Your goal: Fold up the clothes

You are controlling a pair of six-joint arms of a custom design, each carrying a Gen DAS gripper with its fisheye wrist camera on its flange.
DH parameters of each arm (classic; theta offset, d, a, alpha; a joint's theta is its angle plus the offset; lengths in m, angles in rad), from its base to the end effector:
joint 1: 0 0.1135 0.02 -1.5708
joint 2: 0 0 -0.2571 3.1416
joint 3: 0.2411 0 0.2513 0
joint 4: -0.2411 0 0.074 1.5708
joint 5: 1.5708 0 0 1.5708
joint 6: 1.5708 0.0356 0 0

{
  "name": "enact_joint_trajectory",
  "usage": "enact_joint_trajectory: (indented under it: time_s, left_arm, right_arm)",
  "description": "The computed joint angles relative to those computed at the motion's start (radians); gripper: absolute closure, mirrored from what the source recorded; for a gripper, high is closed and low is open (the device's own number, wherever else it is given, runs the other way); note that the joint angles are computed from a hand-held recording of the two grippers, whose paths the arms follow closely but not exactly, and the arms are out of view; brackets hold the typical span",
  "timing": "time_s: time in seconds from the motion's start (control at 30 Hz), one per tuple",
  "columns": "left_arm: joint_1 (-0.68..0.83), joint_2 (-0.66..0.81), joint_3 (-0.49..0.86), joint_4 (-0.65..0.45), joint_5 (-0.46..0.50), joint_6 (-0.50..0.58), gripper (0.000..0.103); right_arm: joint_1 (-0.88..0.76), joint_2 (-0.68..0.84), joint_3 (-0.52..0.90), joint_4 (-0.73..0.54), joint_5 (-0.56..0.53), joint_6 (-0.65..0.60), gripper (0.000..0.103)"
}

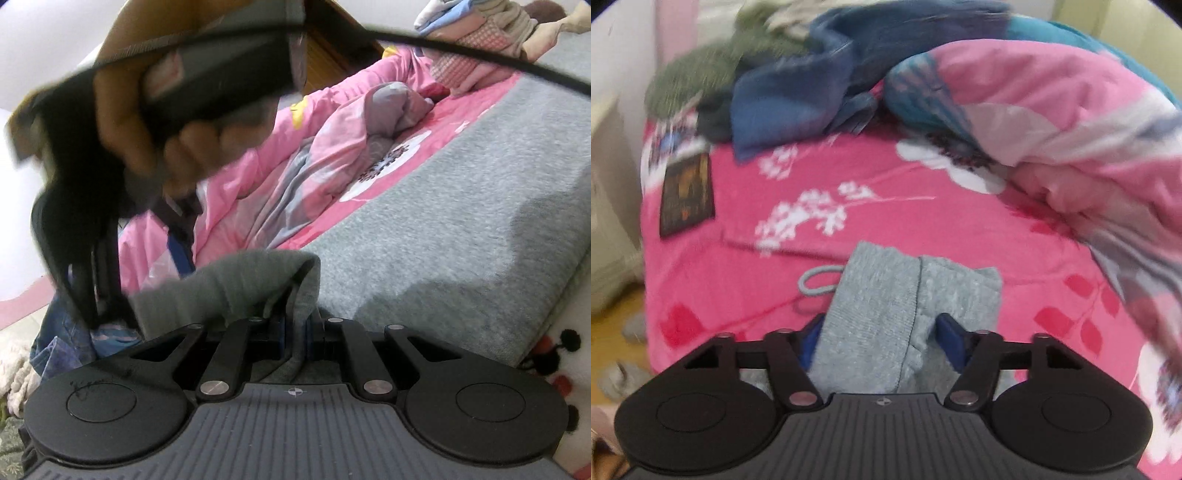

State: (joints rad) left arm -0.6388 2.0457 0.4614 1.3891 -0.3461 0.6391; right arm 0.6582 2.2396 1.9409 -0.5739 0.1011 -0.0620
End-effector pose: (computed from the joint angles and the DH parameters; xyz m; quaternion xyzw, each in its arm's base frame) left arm 0.2478 -0.1690 0.0765 0.3661 0.6761 0.1331 0.6253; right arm 0.3982 0.3034 0.2169 -0.3145 0.8844 0.0549 0.3405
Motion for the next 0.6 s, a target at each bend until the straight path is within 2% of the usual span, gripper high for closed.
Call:
enact_joint_trajectory:
  time_s: [0.2,0.23,0.4,0.5,0.57,0.6]
  left_arm:
    - [0.001,-0.003,-0.007,0.006,0.005,0.008,0.095]
    - [0.001,-0.003,-0.01,0.009,0.005,0.011,0.095]
    - [0.002,-0.004,-0.023,0.025,0.009,0.024,0.095]
    - [0.001,-0.005,-0.021,0.023,0.008,0.027,0.095]
    - [-0.001,-0.004,-0.02,0.025,0.007,0.03,0.095]
    - [-0.002,-0.003,-0.022,0.028,0.005,0.033,0.095]
  right_arm:
    - [-0.126,-0.209,-0.289,0.191,-0.173,0.147,0.085]
    - [-0.156,-0.251,-0.355,0.241,-0.205,0.18,0.086]
    - [-0.344,-0.37,-0.621,0.474,-0.429,0.433,0.089]
    - [-0.474,-0.336,-0.716,0.622,-0.642,0.648,0.084]
    - [-0.532,-0.3,-0.76,0.728,-0.729,0.776,0.076]
    - [-0.552,-0.285,-0.774,0.766,-0.754,0.822,0.063]
